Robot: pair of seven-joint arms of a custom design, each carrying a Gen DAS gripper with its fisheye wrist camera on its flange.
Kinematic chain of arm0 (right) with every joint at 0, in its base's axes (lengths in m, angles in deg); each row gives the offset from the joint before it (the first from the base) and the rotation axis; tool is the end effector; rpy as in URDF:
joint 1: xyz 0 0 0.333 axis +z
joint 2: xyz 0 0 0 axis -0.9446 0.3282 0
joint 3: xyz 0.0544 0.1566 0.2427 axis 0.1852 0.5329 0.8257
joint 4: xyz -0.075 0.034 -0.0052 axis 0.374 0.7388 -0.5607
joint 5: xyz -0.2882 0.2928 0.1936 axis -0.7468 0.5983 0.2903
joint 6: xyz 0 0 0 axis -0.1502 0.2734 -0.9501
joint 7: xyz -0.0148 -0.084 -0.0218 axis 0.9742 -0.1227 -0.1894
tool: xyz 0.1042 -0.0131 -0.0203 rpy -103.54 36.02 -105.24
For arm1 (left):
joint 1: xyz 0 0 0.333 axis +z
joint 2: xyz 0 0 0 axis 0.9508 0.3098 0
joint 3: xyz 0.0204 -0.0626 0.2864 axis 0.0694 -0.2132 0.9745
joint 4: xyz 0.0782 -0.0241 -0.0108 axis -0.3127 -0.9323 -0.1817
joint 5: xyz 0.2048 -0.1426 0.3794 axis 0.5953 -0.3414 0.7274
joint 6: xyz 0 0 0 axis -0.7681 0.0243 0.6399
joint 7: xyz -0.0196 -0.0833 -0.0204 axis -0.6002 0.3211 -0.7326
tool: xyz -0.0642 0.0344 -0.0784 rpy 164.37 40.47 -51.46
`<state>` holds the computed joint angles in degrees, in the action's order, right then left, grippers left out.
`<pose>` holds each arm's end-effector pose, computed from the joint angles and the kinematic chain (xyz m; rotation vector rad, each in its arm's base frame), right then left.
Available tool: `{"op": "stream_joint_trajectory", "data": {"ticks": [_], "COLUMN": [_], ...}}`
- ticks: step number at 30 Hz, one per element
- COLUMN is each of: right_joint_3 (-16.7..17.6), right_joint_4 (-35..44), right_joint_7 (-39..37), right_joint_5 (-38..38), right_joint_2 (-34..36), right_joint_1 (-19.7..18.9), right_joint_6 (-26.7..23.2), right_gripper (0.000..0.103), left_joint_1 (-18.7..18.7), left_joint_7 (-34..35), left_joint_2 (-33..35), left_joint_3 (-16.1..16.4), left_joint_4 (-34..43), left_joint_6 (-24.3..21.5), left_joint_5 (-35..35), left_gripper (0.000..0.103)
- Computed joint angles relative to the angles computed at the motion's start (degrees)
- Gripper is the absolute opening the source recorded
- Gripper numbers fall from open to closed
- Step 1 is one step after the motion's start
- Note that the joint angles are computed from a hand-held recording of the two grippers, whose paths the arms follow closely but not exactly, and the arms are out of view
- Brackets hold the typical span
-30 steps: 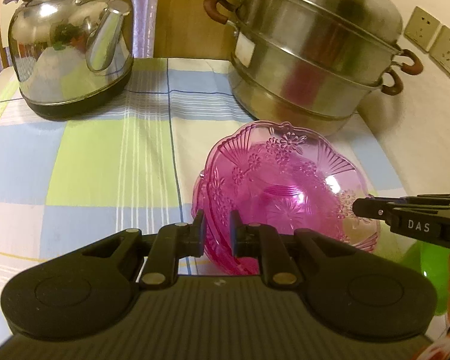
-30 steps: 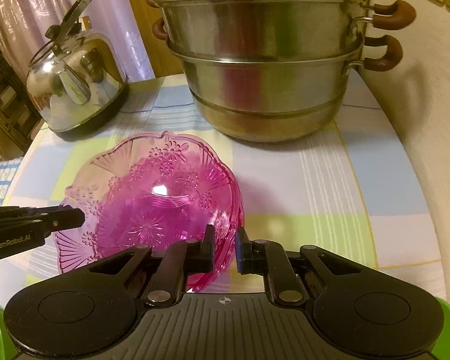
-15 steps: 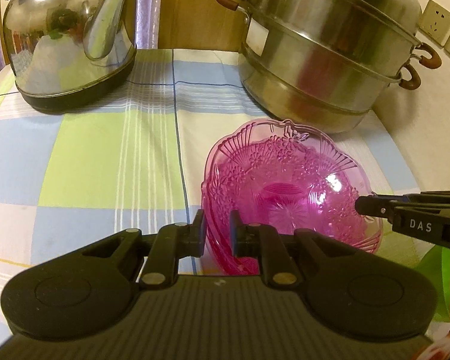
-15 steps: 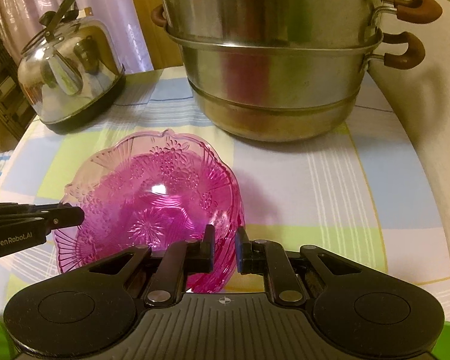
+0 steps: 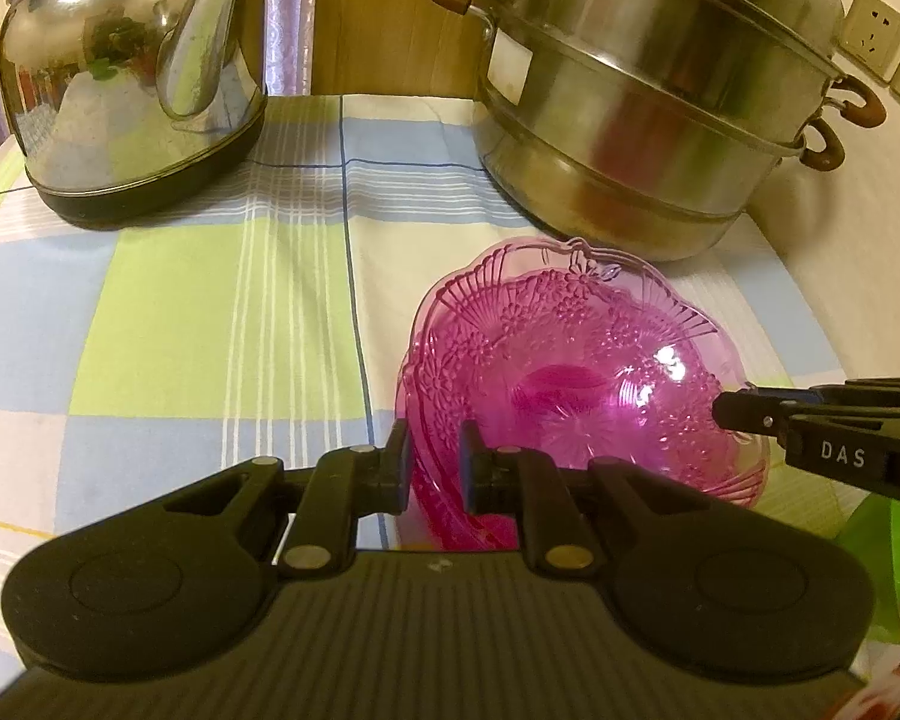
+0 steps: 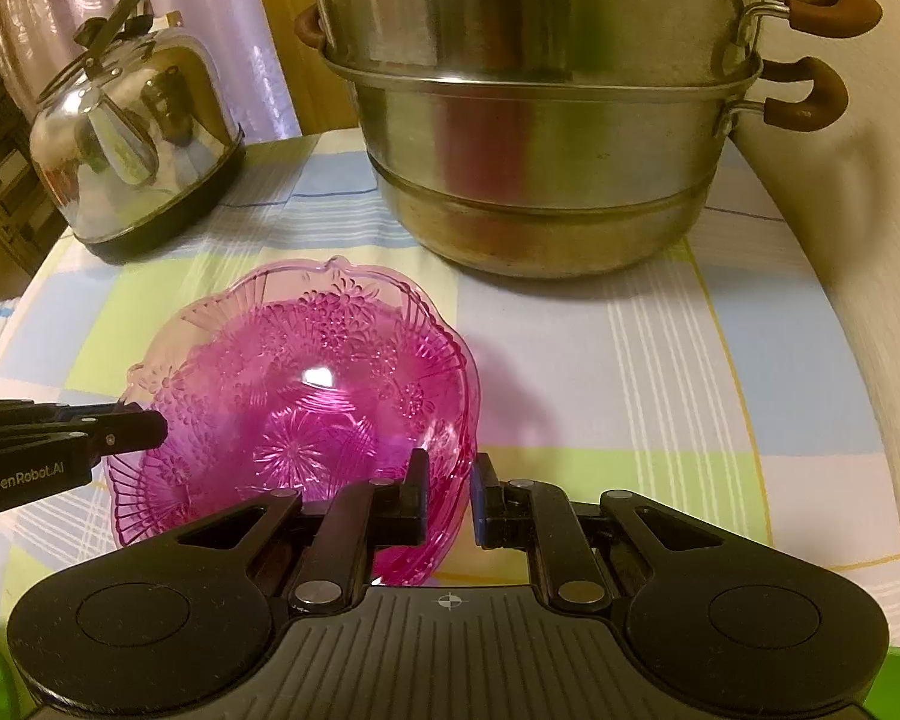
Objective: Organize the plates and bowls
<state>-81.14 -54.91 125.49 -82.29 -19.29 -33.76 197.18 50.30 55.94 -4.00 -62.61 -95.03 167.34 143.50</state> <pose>0.4813 0.4418 0.2835 -2.0288 1.6004 -0.3416 0.4822 -0.3453 0.2626 -1.9500 1.9053 -0.7829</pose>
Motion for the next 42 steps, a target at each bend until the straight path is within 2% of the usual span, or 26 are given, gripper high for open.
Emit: {"op": "stream_joint_trajectory", "data": {"ticks": [2,3,4,6,15,21,27,30,32,33,35,38,42], "right_joint_3": [-0.3,-1.2,-2.1,-3.0,-1.9,-0.5,3.5,6.1,8.0,9.0,11.0,14.3,18.6], "right_joint_4": [0.1,0.1,0.0,-0.7,-2.3,-4.9,-10.1,-13.7,-16.5,-18.0,-20.8,-25.0,-29.9], "right_joint_7": [-0.1,1.5,3.7,7.1,10.5,12.7,15.0,16.1,16.9,17.8,19.1,21.9,23.2], "right_joint_5": [-1.0,-2.8,-4.8,-7.2,-9.3,-11.3,-11.9,-11.5,-10.8,-10.6,-9.4,-7.8,-3.3], "right_joint_2": [0.1,0.0,-0.1,-0.5,-2.1,-5.4,-12.2,-17.1,-20.6,-22.7,-26.3,-32.1,-39.5], "right_joint_1": [0.3,1.0,1.7,1.9,0.2,-0.6,-2.9,-4.2,-5.1,-5.5,-6.1,-6.9,-6.5], "right_joint_6": [0.0,0.5,0.8,2.6,2.8,1.7,-0.8,-1.8,-1.9,-2.0,-1.8,-2.0,-3.5], "right_gripper": [0.014,0.020,0.031,0.043,0.045,0.045,0.046,0.046,0.047,0.047,0.048,0.055,0.066], "left_joint_1": [-0.1,-0.1,-0.1,-0.1,0.7,1.1,2.8,3.8,4.1,4.2,3.3,1.0,-5.0], "left_joint_7": [-0.1,-0.7,-1.2,-2.0,-4.3,-7.7,-9.4,-10.6,-11.5,-12.1,-11.5,-10.2,-7.7], "left_joint_2": [0.1,0.1,0.0,-0.3,-1.2,-5.1,-12.5,-18.2,-22.3,-24.3,-28.5,-34.3,-42.6], "left_joint_3": [-0.2,-0.1,0.0,0.1,-0.3,-1.6,-5.9,-8.8,-10.9,-12.0,-13.4,-15.4,-16.5], "left_joint_4": [0.2,0.2,0.0,-0.1,-0.8,-3.3,-8.1,-12.0,-14.7,-16.1,-19.3,-23.7,-29.9], "left_joint_6": [-1.6,-1.4,-1.3,-1.5,0.3,0.4,0.0,0.6,0.6,0.7,0.5,-0.5,-4.0], "left_joint_5": [-0.8,-0.4,-0.1,0.4,1.8,4.8,6.0,5.7,4.8,4.3,0.9,-4.4,-13.5], "left_gripper": [0.034,0.034,0.034,0.034,0.034,0.035,0.039,0.045,0.053,0.054,0.062,0.066,0.071]}}
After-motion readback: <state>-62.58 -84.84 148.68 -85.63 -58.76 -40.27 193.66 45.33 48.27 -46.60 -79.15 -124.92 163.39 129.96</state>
